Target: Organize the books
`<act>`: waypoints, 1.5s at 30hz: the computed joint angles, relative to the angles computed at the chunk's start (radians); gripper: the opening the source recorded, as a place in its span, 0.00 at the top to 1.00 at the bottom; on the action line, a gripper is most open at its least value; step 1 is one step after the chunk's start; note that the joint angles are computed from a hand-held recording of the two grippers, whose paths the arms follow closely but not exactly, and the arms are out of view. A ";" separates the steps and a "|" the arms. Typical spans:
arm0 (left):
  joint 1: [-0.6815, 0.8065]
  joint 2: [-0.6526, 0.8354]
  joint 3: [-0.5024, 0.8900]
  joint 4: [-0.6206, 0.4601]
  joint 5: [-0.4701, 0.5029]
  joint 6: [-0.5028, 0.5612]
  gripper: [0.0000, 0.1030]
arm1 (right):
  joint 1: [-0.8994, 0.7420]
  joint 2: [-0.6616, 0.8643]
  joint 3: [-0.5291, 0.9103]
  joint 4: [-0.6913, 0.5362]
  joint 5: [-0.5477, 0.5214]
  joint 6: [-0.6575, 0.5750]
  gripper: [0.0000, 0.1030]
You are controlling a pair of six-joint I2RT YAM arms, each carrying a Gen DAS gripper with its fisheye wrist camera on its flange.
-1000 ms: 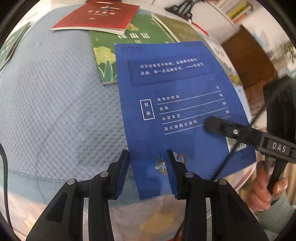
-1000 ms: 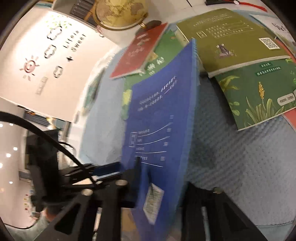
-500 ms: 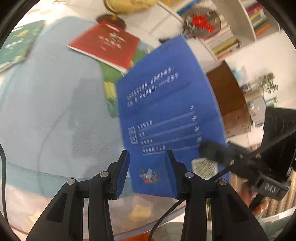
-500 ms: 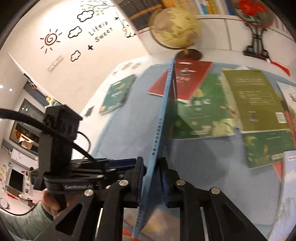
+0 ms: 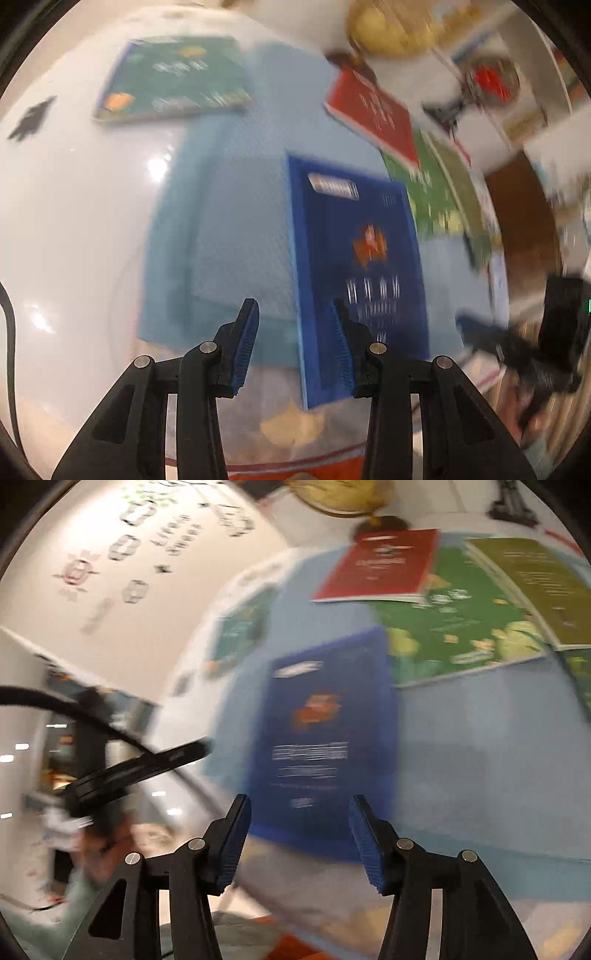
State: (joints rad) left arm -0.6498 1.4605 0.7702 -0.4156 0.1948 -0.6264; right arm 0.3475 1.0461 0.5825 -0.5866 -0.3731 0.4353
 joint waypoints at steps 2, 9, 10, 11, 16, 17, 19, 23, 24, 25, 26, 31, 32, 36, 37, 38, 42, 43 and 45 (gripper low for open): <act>-0.040 0.048 0.002 0.014 0.033 0.012 0.66 | 0.008 0.049 -0.012 0.033 0.079 0.015 0.48; -0.126 0.114 0.005 0.034 0.068 0.044 0.65 | 0.030 0.137 -0.081 0.147 0.202 0.089 0.64; -0.119 0.110 0.006 0.028 0.074 0.054 0.65 | 0.037 0.143 -0.086 0.155 0.194 0.104 0.64; -0.112 0.113 0.007 0.029 0.080 0.060 0.65 | 0.055 0.133 -0.096 0.158 0.214 0.119 0.64; -0.057 0.130 0.036 0.040 0.120 0.110 0.65 | 0.108 0.056 -0.120 0.112 0.242 0.188 0.64; -0.048 0.132 0.041 0.042 0.128 0.115 0.65 | 0.115 0.045 -0.133 0.117 0.234 0.201 0.64; -0.048 0.152 0.057 0.044 0.133 0.117 0.65 | 0.131 0.022 -0.160 0.121 0.230 0.232 0.64; -0.099 0.154 0.068 0.024 0.063 0.117 0.65 | 0.130 -0.012 -0.176 0.111 0.225 0.265 0.64; -0.122 0.153 0.073 0.012 0.034 0.115 0.65 | 0.124 -0.013 -0.175 0.108 0.217 0.269 0.64; -0.137 0.148 0.072 0.000 0.015 0.115 0.65 | 0.118 -0.019 -0.173 0.098 0.208 0.270 0.64; -0.150 0.149 0.074 -0.009 0.001 0.113 0.65 | 0.107 -0.021 -0.170 0.089 0.199 0.265 0.64; -0.196 0.120 0.025 0.021 -0.039 0.058 0.65 | 0.105 0.025 -0.136 0.070 0.205 0.241 0.64; -0.194 0.117 0.018 0.029 -0.040 0.054 0.65 | 0.122 0.032 -0.130 0.068 0.225 0.242 0.64; -0.176 0.081 -0.013 0.061 -0.009 0.044 0.65 | 0.180 0.045 -0.112 0.044 0.293 0.231 0.61; -0.161 0.042 -0.037 0.079 0.022 0.039 0.65 | 0.189 0.049 -0.111 0.047 0.303 0.229 0.61; -0.141 -0.004 -0.066 0.109 0.061 0.032 0.65 | 0.191 0.046 -0.114 0.047 0.306 0.230 0.61; -0.040 -0.161 -0.169 0.253 0.265 -0.034 0.65 | 0.142 0.014 -0.151 0.085 0.250 0.235 0.61; -0.046 -0.153 -0.164 0.252 0.252 -0.034 0.65 | 0.120 0.004 -0.162 0.096 0.225 0.233 0.61; -0.066 -0.090 -0.135 0.230 0.201 -0.017 0.66 | 0.095 -0.015 -0.179 0.108 0.199 0.233 0.61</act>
